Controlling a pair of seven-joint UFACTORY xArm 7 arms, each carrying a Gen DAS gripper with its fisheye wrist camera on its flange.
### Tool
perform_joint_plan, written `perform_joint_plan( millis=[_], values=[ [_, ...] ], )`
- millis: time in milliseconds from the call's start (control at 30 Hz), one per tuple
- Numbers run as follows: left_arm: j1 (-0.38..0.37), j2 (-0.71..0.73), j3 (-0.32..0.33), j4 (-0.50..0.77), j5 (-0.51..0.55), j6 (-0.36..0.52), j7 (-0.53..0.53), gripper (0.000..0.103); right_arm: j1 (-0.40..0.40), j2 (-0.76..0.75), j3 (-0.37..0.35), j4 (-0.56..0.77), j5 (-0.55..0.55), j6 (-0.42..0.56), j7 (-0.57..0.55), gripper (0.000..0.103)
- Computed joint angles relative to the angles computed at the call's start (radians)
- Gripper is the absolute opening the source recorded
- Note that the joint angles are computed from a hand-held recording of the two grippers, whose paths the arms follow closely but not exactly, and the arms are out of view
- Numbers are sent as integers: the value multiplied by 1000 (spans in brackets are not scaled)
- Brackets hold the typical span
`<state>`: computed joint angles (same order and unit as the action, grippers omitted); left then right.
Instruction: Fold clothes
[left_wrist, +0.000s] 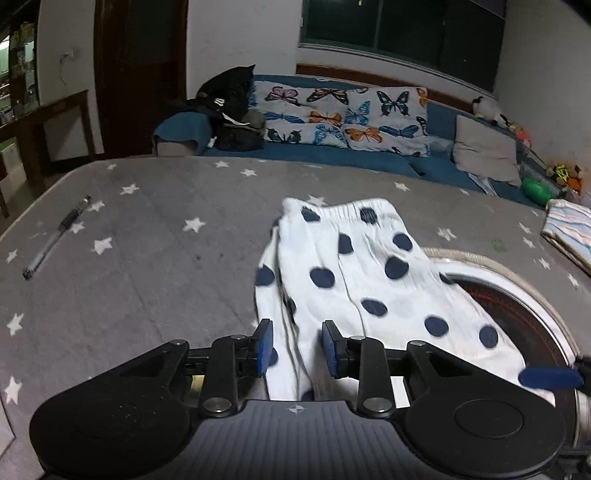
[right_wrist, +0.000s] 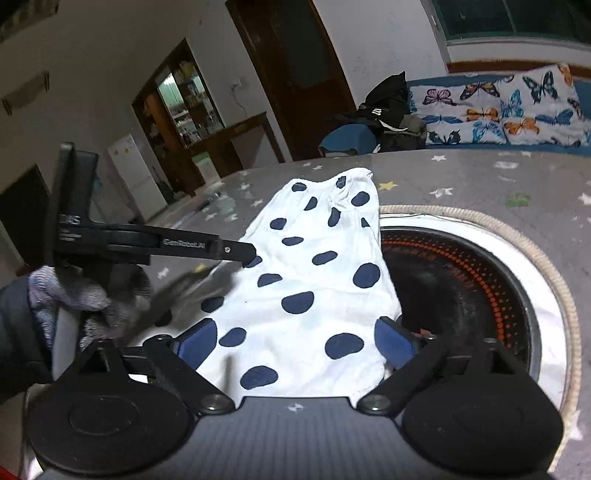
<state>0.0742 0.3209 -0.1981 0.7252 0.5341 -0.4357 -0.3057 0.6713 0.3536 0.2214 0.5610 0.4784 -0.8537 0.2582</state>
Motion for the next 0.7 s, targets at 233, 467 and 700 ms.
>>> perform_joint_plan(
  millis=[233, 467, 700],
  values=[
    [166, 34, -144, 102, 358, 25, -243, 32, 4, 0, -1, 8, -3, 13, -6, 103],
    [318, 220, -354, 289, 518, 195, -320, 36, 9, 0, -2, 15, 6, 21, -16, 103],
    [191, 241, -257, 357, 364, 194, -236, 48, 10, 1, -2, 16, 8, 22, -17, 103]
  ],
)
